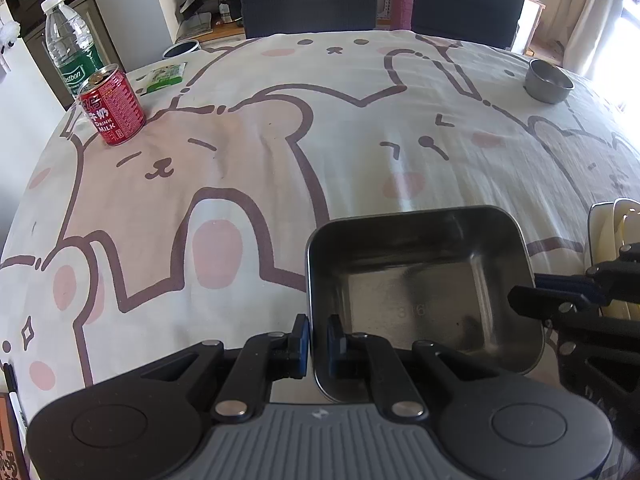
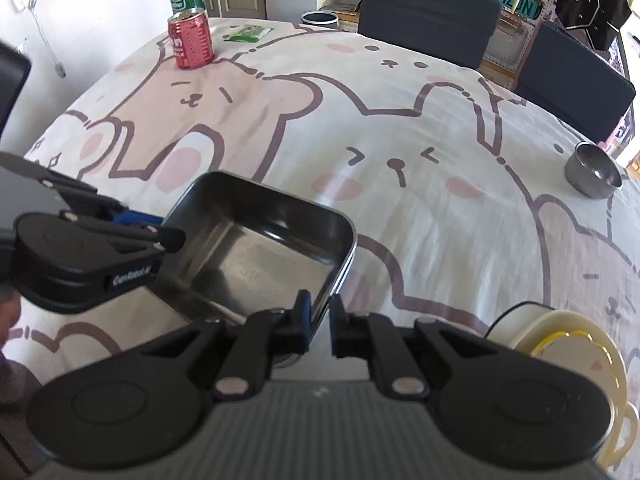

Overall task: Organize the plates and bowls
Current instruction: 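Carry the held steel tray with both grippers beside the cream bowl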

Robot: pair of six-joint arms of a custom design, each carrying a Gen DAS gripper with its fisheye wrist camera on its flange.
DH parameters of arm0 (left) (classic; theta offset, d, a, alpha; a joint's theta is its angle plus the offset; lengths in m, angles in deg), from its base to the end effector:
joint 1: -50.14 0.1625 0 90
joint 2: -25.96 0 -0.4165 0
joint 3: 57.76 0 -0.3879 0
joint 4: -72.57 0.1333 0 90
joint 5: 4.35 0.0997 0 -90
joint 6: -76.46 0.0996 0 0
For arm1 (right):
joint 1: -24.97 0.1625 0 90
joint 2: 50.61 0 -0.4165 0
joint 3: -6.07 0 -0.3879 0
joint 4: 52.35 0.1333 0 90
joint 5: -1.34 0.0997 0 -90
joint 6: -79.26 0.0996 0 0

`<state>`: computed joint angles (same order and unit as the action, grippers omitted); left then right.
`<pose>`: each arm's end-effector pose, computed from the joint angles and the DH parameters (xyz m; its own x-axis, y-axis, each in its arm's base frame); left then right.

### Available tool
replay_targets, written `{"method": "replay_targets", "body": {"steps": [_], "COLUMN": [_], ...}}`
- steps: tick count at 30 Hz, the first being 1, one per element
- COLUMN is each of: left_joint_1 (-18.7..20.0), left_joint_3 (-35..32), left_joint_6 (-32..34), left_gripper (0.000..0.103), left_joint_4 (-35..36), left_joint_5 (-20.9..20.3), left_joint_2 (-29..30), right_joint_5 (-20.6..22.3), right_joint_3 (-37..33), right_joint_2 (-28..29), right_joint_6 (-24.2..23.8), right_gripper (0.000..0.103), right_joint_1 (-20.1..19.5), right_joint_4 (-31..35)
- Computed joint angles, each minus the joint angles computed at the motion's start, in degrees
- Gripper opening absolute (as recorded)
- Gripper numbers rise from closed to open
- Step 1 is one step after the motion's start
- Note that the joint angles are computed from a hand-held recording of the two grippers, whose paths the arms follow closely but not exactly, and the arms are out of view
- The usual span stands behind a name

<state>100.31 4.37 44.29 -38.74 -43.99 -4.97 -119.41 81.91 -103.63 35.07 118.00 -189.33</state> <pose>-0.3360 -0.7307 0.0959 -0.6790 0.0291 -0.7336 0.3184 0.9120 -0.2585 0.1211 -0.7287 0.3075 -0.5897 -0.5178 0.6198 -0.6405 0.7673 0.0317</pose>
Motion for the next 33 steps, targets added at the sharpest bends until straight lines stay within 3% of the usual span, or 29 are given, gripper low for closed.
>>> {"method": "replay_targets", "body": {"steps": [16,17,33], "left_joint_1": [0.1,0.1,0.2], "left_joint_3": [-0.8,-0.7,-1.8], "left_joint_6": [1.1,1.1,0.8], "left_gripper": [0.010,0.010,0.012], "left_joint_4": [1.2,1.1,2.5], "left_joint_5": [-0.7,-0.7,-0.5], "left_joint_2": [0.4,0.3,0.8], "right_joint_5": [-2.6,-3.9,2.8], "right_joint_3": [-0.3,-0.7,-8.0], "right_joint_2": [1.1,1.5,2.9], "right_joint_6": [-1.4,0.0,16.0], "right_gripper": [0.011,0.011,0.009], "right_joint_1": [-0.1,0.1,-2.5], "right_joint_4": [-0.8,-0.8,11.3]}}
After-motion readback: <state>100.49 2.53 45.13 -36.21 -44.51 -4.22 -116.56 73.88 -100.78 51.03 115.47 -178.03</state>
